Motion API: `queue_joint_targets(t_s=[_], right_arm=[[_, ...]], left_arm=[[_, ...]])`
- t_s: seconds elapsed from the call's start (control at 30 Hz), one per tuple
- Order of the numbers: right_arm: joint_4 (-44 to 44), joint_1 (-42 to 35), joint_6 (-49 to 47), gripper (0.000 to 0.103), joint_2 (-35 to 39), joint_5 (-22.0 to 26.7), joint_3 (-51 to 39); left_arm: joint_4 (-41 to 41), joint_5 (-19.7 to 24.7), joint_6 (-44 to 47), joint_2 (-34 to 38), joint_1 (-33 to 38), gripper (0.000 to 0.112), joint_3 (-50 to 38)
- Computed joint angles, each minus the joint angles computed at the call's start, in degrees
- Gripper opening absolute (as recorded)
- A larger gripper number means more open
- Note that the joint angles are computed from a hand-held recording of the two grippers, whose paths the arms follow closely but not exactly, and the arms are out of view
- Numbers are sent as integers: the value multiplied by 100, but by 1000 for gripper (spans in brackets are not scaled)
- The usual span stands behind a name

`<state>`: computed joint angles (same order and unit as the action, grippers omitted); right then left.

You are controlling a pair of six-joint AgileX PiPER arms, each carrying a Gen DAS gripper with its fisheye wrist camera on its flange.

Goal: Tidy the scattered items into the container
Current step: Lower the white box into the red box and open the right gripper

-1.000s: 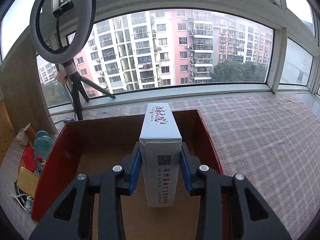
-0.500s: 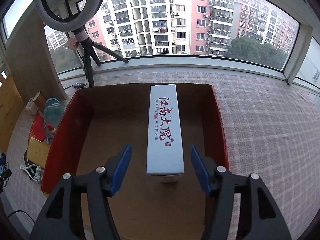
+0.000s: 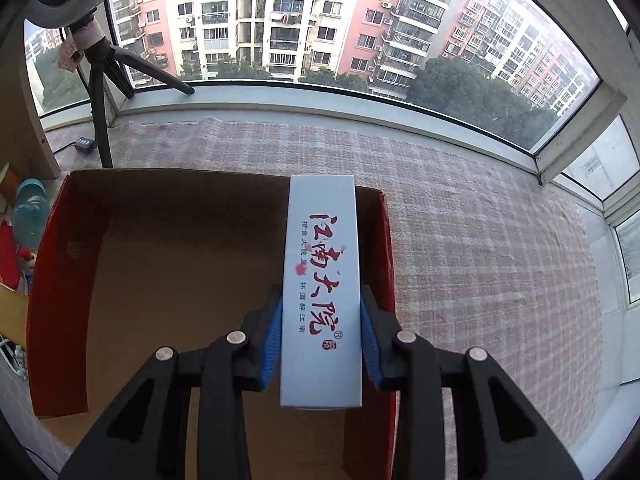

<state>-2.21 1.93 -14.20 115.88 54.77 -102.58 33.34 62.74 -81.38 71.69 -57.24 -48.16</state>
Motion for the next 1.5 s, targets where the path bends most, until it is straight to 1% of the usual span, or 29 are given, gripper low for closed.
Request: queue_joint_targets(t_s=[0.13, 0.33, 0.47, 0.57, 0.63, 0.77, 0.8, 0.83, 0.87, 0.93, 1.07, 1.1, 1.17, 1.3, 1.5], right_arm=[[194, -142, -125, 34, 155, 67, -272], [465, -380, -277, 34, 159, 220, -439], [290, -393, -318, 35, 142, 245, -497], [96, -398, -325, 39, 78, 332, -554], [376, -525, -364, 43, -74, 302, -519], [1306, -942, -695, 43, -728, 1, 2], [1582, -1043, -859, 41, -892, -25, 154], [1784, -1106, -1053, 34, -1031, -9, 309], [1799, -1100, -1137, 31, -1121, 4, 442], [1703, -1048, -1188, 31, -1241, -42, 704], [809, -751, -709, 31, -1263, -431, 1157], [645, -709, -600, 31, -1300, -596, 1274], [369, -616, -442, 30, -1302, -752, 1335], [122, -529, -252, 30, -1242, -889, 1326], [93, -312, -46, 30, -1083, -1174, 1399]], left_arm=[[-6, -53, 79, 98, 13, 74, -78], [-23, -115, 224, 265, 31, 74, -226], [-56, -168, 260, 322, 57, 74, -247], [-56, -166, 259, 347, 51, 74, -259], [-39, -141, 238, 348, 32, 74, -264], [11, -75, 129, 291, -28, 74, -233], [13, -75, 100, 269, -37, 74, -210], [13, -77, 80, 254, -43, 74, -193], [10, -81, 63, 244, -52, 74, -175], [0, -82, 47, 235, -70, 74, -157], [-1, -24, -10, 208, -150, 74, -137], [5, 0, -43, 192, -179, 74, -126], [16, 47, -136, 147, -234, 74, -85], [11, 100, -341, 35, -301, 74, 60], [21, 255, -672, -204, -508, 74, 266]])
